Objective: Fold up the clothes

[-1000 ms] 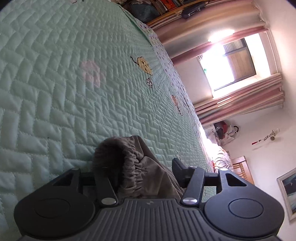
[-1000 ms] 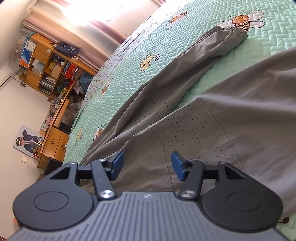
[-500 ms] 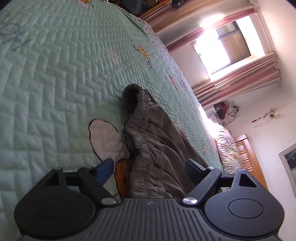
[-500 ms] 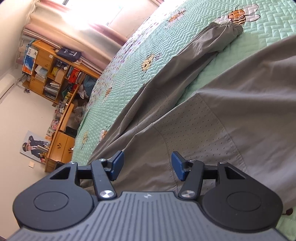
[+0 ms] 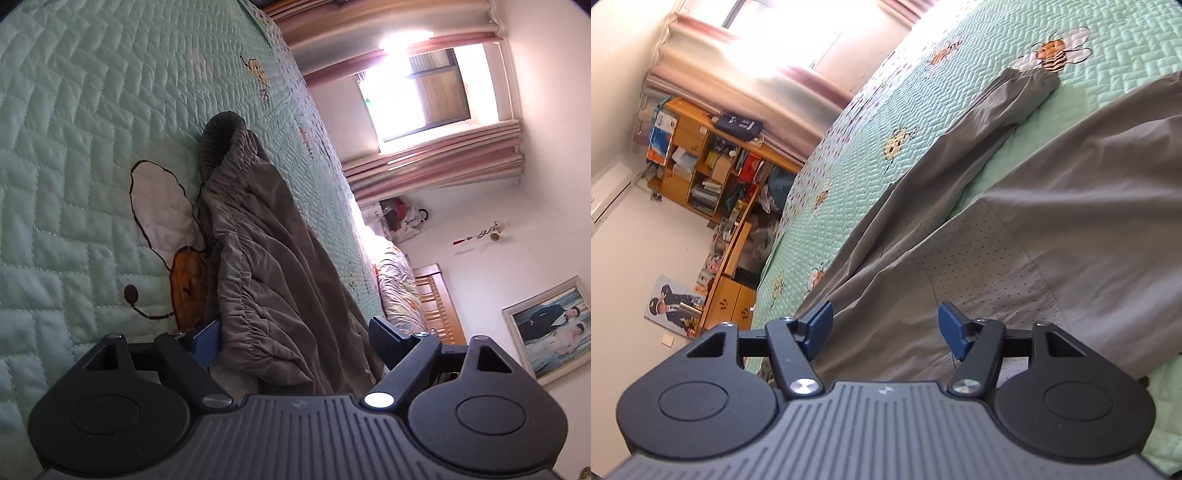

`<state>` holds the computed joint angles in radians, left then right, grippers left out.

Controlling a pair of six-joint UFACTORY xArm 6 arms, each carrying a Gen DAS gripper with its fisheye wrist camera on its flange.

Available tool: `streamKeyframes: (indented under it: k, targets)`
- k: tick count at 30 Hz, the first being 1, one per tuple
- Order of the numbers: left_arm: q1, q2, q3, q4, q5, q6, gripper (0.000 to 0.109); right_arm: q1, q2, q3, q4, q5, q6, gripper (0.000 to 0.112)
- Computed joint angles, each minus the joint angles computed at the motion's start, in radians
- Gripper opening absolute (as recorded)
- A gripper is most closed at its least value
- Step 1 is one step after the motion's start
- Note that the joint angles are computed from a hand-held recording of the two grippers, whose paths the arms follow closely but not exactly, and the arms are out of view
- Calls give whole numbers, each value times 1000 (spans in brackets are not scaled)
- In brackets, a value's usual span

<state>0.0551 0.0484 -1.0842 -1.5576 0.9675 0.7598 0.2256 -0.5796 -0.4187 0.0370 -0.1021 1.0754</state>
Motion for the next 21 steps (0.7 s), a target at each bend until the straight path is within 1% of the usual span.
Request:
streamKeyframes:
  k: [3, 4, 5, 7, 8, 9, 10, 11, 14, 16, 17, 19, 20, 21]
  targets:
    - [8, 7, 8, -55, 33, 25, 84, 1, -3, -2, -25, 1, 18, 65]
    - [4, 11, 4, -44, 39, 25, 83, 2, -4, -5, -37, 4, 25, 65]
    - [0, 15, 0, -30, 42, 23, 80, 6, -2, -8, -37, 6, 25, 65]
    - [-37, 24, -29, 85, -33, -31, 65, 14, 1, -10, -17, 10, 14, 66]
    - [-55, 30, -42, 149, -68, -63, 42, 15, 3, -13, -23, 17, 24, 67]
    - [-73, 32, -50, 212, -109, -96, 12, 17, 5, -16, -21, 23, 26, 67]
    - [-82, 34, -50, 240, -130, -106, 14, 19, 4, -16, -18, 30, 28, 68]
    - [-81, 33, -45, 225, -128, -90, 13, 21, 3, -17, -14, 36, 28, 68]
    - [-81, 1, -39, 237, -163, -84, 7, 23, -5, -18, -9, 60, 33, 68]
    - [-66, -56, -33, 282, -190, -91, 6, 19, -19, -15, -29, 78, 53, 68]
    - [-51, -80, -47, 346, -180, -112, 6, 17, -27, -13, -38, 85, 61, 68]
    - [-42, -110, -89, 548, -163, -175, 7, 7, -47, -4, -80, 89, 92, 69]
    - [-41, -121, -99, 627, -155, -199, 7, 1, -54, 2, -91, 84, 99, 70]
    - [-40, -109, -107, 665, -138, -227, 8, -9, -62, 10, -129, 77, 133, 71]
